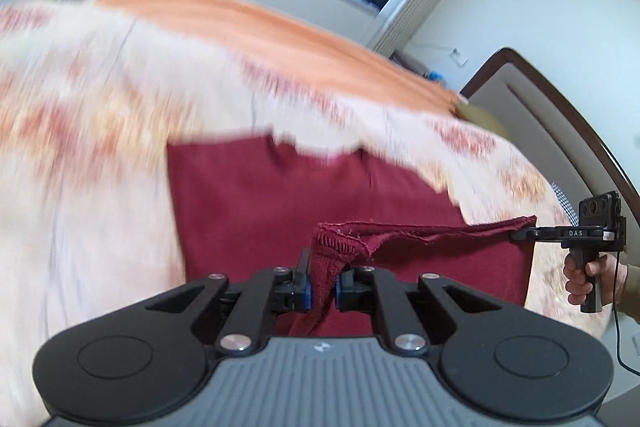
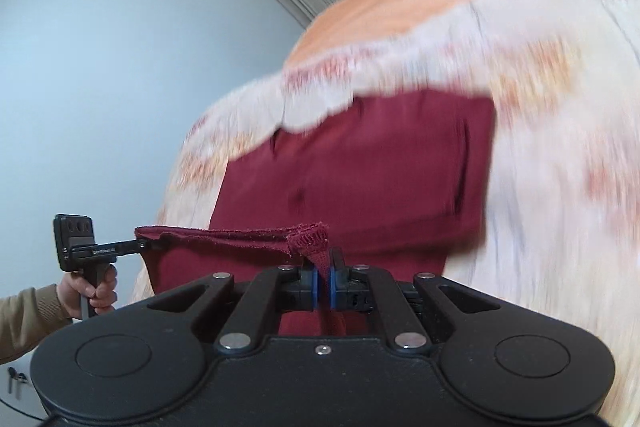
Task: Fold small clothes
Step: 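Lift the hem with both grippers and fold it over toward the collar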
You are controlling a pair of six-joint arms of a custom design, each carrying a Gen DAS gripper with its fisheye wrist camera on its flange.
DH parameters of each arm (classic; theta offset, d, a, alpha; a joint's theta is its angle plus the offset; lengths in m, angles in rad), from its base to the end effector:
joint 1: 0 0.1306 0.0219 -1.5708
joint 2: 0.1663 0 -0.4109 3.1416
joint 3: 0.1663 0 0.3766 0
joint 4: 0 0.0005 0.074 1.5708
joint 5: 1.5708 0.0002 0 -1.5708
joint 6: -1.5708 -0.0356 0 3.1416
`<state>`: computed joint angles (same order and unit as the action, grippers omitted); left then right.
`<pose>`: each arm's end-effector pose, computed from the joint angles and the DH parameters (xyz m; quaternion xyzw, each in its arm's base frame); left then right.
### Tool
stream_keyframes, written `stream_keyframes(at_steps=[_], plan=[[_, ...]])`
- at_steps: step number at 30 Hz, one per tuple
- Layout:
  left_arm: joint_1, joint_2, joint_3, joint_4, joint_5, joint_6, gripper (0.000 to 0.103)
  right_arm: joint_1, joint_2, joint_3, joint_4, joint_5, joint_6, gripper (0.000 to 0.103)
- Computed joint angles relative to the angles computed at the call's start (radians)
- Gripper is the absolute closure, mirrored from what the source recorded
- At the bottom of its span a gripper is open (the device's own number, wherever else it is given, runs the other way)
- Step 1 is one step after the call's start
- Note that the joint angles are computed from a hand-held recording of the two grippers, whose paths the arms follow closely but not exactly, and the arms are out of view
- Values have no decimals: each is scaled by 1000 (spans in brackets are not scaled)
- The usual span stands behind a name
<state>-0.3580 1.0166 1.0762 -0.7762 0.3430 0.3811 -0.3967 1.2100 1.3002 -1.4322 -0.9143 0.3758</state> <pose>0.2985 -0.1250 0.4626 0.0603 0.8976 -0.2923 0.3245 0.3234 -0.1055 0.4744 -0.0411 0.8919 0.3676 0.2601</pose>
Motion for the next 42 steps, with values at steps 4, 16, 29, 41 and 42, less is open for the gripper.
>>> stream_keyframes(at_steps=[4, 16, 29, 41, 42], plan=[[36, 136, 82, 80, -23, -32, 93, 60, 88, 65, 196, 14, -153, 98], [35, 408, 224, 73, -210, -42, 93, 221, 336, 207, 416, 274, -339, 98], [-2, 462, 279, -28, -335, -71, 65, 265, 335, 155, 487, 515, -351, 60], [20, 389, 232, -45, -347, -42, 44, 294, 259, 102, 560, 666, -311, 47], [20, 383, 228, -49, -348, -45, 44, 297, 253, 96, 566, 676, -312, 47]])
